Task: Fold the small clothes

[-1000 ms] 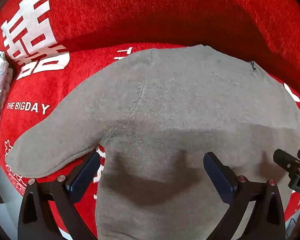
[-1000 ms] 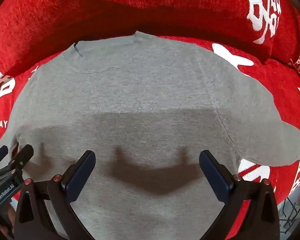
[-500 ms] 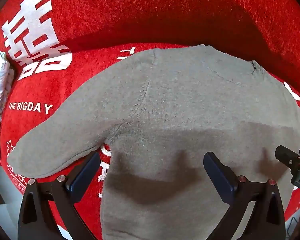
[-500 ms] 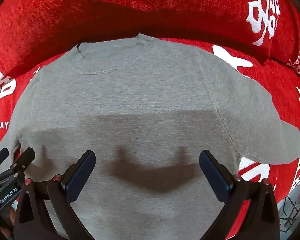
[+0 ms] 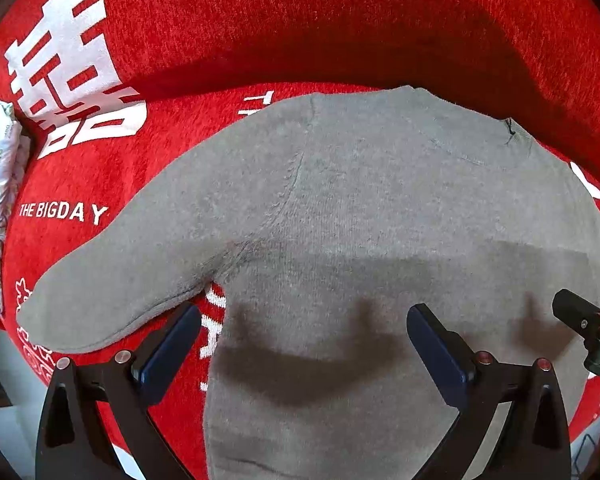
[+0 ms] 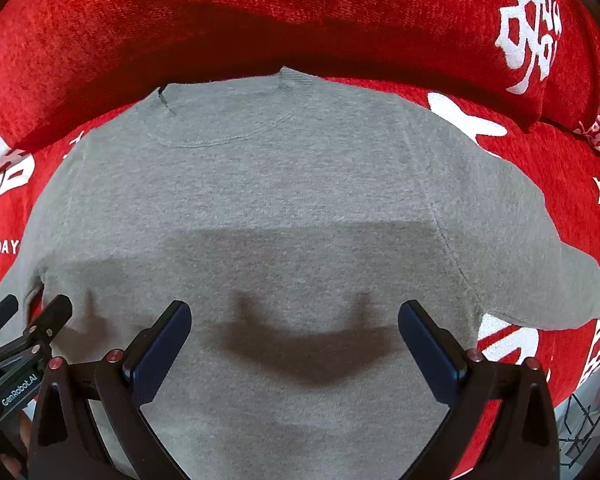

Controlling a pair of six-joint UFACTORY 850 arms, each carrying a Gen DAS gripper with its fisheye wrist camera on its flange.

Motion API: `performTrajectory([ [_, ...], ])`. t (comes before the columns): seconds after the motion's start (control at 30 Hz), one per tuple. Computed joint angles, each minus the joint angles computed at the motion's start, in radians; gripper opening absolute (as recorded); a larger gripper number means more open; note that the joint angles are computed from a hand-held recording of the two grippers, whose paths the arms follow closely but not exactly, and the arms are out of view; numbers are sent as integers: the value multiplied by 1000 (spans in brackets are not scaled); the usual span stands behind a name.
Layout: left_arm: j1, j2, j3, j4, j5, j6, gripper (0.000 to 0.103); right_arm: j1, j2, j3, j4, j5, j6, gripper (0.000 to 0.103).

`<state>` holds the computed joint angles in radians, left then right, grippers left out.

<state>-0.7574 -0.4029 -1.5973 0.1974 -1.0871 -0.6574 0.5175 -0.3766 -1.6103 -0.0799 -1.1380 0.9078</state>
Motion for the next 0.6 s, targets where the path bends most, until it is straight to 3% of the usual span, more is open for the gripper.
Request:
performTrajectory([
  [0.6,14,9,15,-26,-4,9,103,0,22,25,5,7,17,103],
])
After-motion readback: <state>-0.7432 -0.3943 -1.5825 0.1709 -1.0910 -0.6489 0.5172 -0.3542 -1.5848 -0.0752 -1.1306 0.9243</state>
